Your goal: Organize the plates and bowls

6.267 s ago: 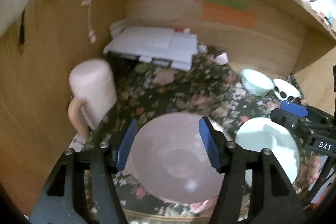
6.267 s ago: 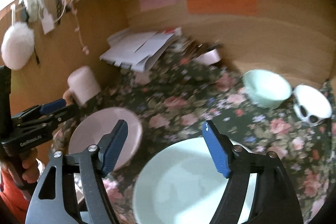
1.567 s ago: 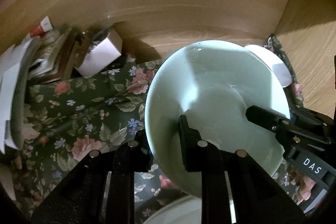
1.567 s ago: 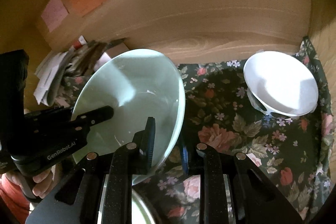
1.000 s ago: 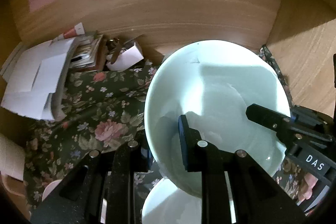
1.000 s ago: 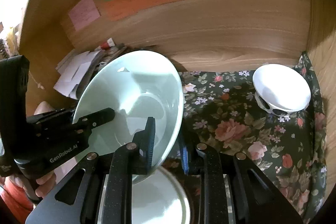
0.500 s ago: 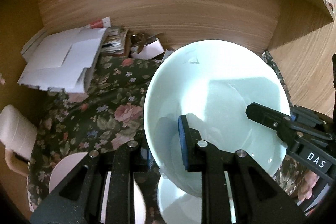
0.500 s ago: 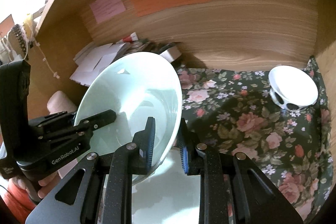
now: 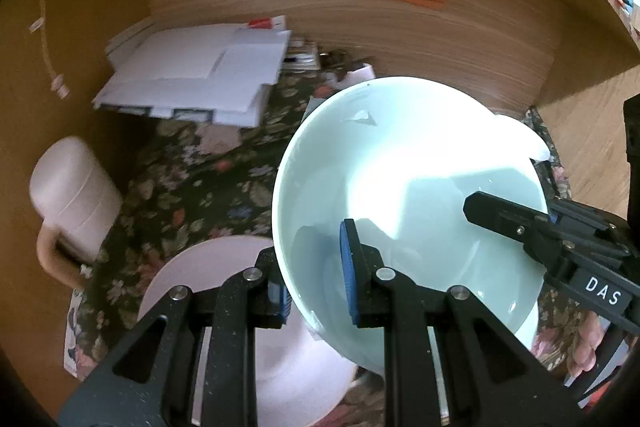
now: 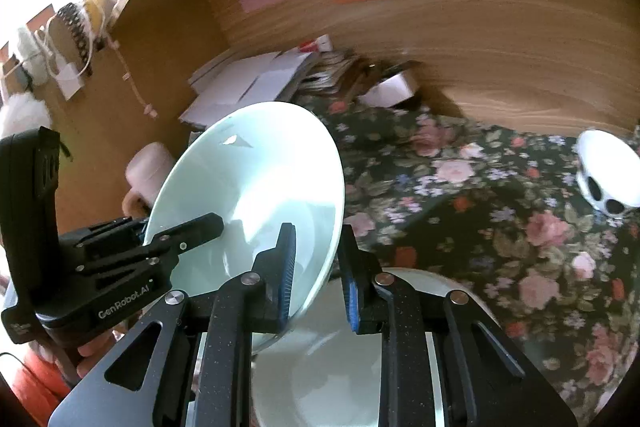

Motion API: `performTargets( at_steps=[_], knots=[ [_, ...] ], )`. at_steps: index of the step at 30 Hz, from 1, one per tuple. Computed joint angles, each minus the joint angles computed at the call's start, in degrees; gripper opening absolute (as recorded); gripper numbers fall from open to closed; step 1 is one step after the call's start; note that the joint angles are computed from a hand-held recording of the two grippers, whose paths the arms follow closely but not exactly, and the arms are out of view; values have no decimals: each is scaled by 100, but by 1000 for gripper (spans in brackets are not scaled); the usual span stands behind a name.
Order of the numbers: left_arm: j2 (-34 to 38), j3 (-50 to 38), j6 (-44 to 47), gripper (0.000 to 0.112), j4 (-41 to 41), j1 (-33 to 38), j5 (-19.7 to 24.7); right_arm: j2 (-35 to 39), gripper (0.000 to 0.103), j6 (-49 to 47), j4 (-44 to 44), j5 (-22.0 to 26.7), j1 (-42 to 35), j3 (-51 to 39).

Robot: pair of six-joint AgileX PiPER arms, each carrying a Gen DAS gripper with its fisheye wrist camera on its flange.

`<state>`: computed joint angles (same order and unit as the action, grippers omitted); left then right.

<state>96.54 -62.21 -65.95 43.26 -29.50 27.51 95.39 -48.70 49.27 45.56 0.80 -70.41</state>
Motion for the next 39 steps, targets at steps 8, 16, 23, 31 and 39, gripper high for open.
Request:
performTargets(
  at_steps=[8,16,23,31,39],
  knots=[
    [-473,896,-657,21,363,298,-247,177,20,-114,145,-123,542,125],
    [-664,1528,-1024,21,435,535,-524,423,20,-189,219,-116,828,224],
    [-702,1882,-1463,21,745,585,-616,528,19,-157,147,-169,1060,309],
    [-903,2267,-1487,21,700,769,-907,694,20,-104,118,-135,1219,226],
    [-1047,2458,-1815,21,982,802,-957,653,23,-66,-56,-475,1429,230]
  ],
)
